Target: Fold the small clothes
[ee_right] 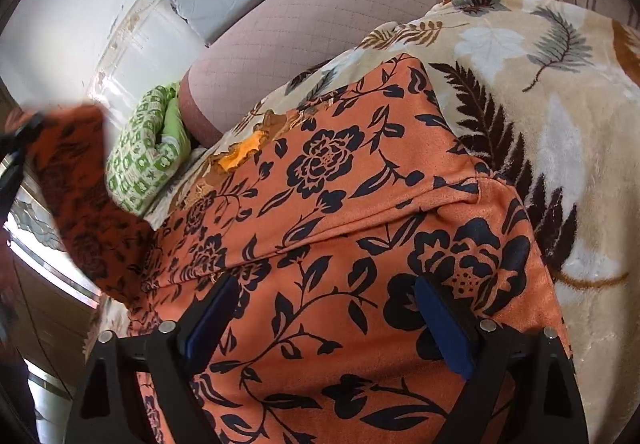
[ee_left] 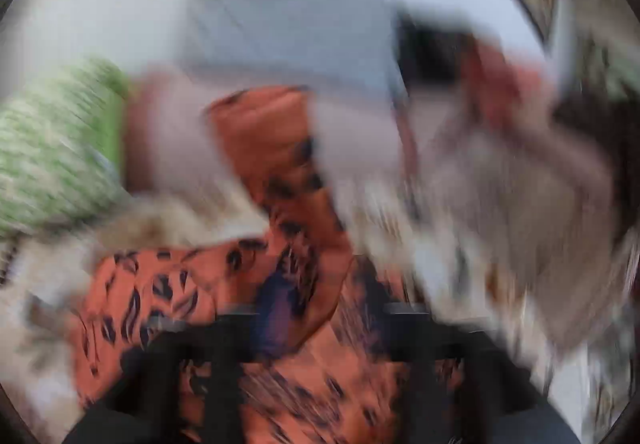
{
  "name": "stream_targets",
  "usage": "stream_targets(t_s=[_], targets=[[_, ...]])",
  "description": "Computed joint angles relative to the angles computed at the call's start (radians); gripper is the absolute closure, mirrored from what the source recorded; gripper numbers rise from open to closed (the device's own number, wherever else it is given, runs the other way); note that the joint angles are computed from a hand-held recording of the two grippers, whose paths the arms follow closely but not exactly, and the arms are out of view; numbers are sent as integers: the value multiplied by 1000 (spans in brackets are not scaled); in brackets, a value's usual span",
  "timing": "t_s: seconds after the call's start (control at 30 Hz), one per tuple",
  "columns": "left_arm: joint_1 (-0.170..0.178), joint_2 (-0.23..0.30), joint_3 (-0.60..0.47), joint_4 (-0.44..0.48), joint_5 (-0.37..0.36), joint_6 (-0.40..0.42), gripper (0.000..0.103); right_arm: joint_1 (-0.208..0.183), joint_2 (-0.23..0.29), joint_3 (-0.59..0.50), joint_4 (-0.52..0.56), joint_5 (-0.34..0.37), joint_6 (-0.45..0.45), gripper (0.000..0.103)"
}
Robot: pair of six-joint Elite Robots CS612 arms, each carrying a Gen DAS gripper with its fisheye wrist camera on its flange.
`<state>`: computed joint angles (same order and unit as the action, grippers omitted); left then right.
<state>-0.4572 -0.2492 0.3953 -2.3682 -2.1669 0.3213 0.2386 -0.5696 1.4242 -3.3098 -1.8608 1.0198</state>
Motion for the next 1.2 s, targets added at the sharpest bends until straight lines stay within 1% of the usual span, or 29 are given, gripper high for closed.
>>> stream_targets(t_s=[0.03, 0.07, 0.1, 0.13, 0.17, 0.23, 0.27, 0.3, 0.33, 0.37, 0.4, 0.47, 0.5, 0.57, 0.6, 0.63, 0.67, 0.73, 0.77, 0.8, 0.83, 0.87, 0.9, 0.97, 1.03, 1.07, 1.13, 1.17, 1.2], targets=[[-9, -1, 9, 58, 32, 50, 33, -4, -3, 6, -8, 18, 2, 12], [-24, -7, 44, 117, 105, 111, 33, -9, -9, 16, -20, 42, 10, 12], [-27, -17, 72, 135, 176, 129, 34, -14, -15, 29, -37, 67, 28, 12], [-21, -30, 110, 111, 208, 111, 34, -17, -19, 40, -54, 83, 43, 12], [-11, -36, 130, 88, 209, 92, 34, -21, -25, 53, -78, 98, 59, 12], [21, -55, 182, 9, 198, 25, 32, -23, -34, 65, -95, 92, 73, 12], [40, -60, 199, -47, 220, -11, 30, -25, -38, 66, -105, 88, 70, 12], [52, -68, 225, -109, 256, -36, 26, -29, -38, 60, -121, 91, 55, 12], [62, -87, 269, -141, 282, -25, 24, -32, -38, 54, -126, 95, 46, 12], [71, -83, 270, -176, 349, -56, 24, -39, -38, 42, -122, 98, 38, 12], [80, -68, 247, -170, 387, -57, 24, -45, -37, 32, -119, 103, 38, 12], [90, -45, 218, -157, 432, -72, 24, -70, -24, 9, -142, 144, 77, 12], [96, -23, 179, -130, 452, -93, 24, -79, -23, 1, -125, 144, 100, 12], [103, 11, 120, -67, 457, -97, 24, -91, -32, -17, 12, 99, 139, 12], [103, 19, 107, -55, 459, -94, 24, -98, -35, -26, 77, 97, 148, 12], [105, 23, 107, -60, 461, -89, 24, -106, -33, -38, 134, 119, 156, 12], [105, 21, 119, -80, 469, -89, 25, -112, -30, -48, 161, 142, 148, 12], [109, 23, 123, -82, 473, -101, 32, -110, -29, -78, 233, 140, 63, 16], [112, 37, 95, -47, 460, -124, 46, -111, -29, -96, 287, 158, 20, 40], [119, 38, 87, -24, 449, -138, 53, -113, -30, -110, 341, 177, 6, 74], [124, 50, 65, -17, 434, -152, 55, -110, -30, -124, 398, 168, -3, 78], [125, 49, 67, -22, 430, -159, 57, -110, -32, -130, 422, 167, -20, 79], [125, 50, 61, -17, 425, -164, 63, -109, -36, -127, 425, 159, -24, 80], [124, 46, 72, -35, 425, -171, 68, -92, -57, -107, 380, 96, -40, 81], [124, 53, 64, -35, 429, -196, 69, -72, -73, -93, 363, 23, -66, 82], [125, 58, 57, -35, 427, -224, 69, -68, -75, -93, 389, 11, -70, 82], [126, 61, 52, -36, 422, -287, 66, -82, -62, -108, 489, 76, -68, 80], [127, 62, 46, -22, 418, -313, 66, -90, -52, -98, 485, 118, -48, 79], [129, 61, 41, -5, 410, -331, 66, -91, -54, -82, 439, 118, -34, 78]])
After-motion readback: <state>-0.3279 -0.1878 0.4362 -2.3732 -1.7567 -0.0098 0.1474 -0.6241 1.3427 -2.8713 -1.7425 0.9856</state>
